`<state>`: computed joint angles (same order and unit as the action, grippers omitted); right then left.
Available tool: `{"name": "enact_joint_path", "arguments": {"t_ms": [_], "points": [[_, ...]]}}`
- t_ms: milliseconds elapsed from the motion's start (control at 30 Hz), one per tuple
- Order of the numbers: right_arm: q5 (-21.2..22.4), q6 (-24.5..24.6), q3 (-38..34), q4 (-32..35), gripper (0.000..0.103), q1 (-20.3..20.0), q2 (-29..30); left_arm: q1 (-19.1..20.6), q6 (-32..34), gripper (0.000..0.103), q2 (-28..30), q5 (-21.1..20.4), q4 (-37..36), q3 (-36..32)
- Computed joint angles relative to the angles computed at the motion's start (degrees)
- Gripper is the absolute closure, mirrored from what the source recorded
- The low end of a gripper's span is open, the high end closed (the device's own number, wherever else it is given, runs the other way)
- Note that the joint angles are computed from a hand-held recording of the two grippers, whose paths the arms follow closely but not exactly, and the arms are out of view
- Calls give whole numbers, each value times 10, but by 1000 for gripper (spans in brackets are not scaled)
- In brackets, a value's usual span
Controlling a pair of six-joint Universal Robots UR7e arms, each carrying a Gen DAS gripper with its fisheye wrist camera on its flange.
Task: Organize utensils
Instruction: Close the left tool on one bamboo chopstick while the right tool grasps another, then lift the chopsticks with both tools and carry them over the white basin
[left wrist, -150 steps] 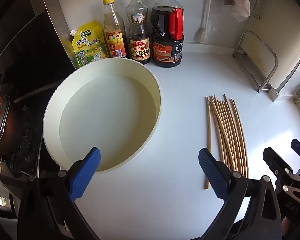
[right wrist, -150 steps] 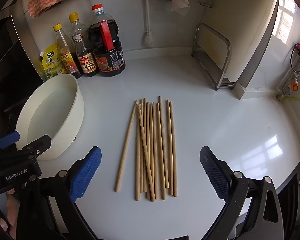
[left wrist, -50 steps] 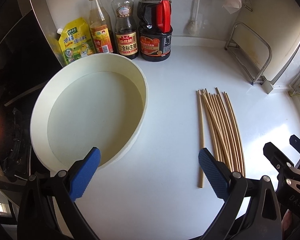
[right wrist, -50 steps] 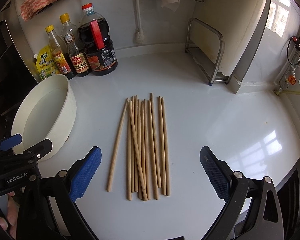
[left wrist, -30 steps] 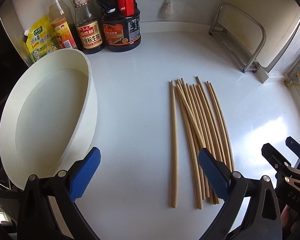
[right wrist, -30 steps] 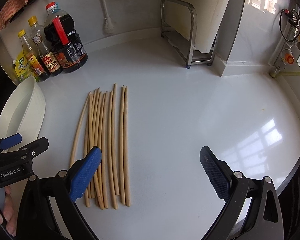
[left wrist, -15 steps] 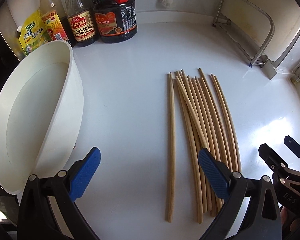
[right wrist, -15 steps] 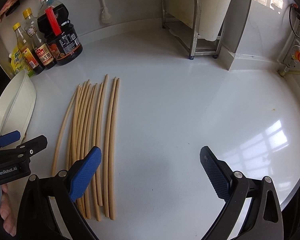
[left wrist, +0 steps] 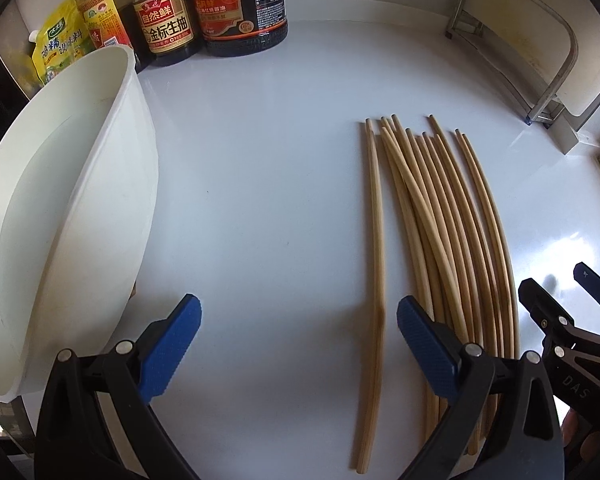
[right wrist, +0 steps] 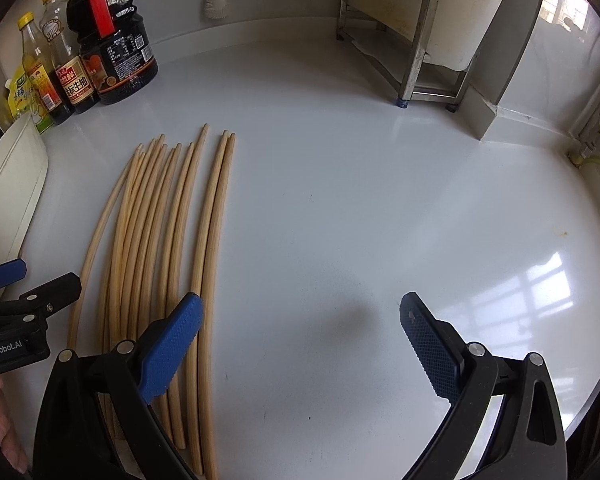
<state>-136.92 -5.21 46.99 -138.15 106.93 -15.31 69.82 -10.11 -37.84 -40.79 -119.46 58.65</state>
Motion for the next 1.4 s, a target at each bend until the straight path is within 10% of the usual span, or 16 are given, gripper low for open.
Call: {"name": "enact_joint_path", "arguments": {"t_ms": [867, 1067, 1233, 1300, 1400], "points": [[5, -68, 21, -47, 22, -2, -1, 3, 33, 7, 5, -4, -54, 17], [24, -101, 16, -49, 58, 3, 2, -6, 64, 34, -8, -7, -97, 51], [36, -116, 4, -27, 97, 6, 8, -14, 78, 78, -15, -20, -97, 64], [34, -119, -1, -24, 97, 7, 11, -14, 74, 96, -17, -28, -82, 62], [48, -102, 4, -16, 97, 3, 4, -10, 66, 96, -10, -41, -63, 43]]}}
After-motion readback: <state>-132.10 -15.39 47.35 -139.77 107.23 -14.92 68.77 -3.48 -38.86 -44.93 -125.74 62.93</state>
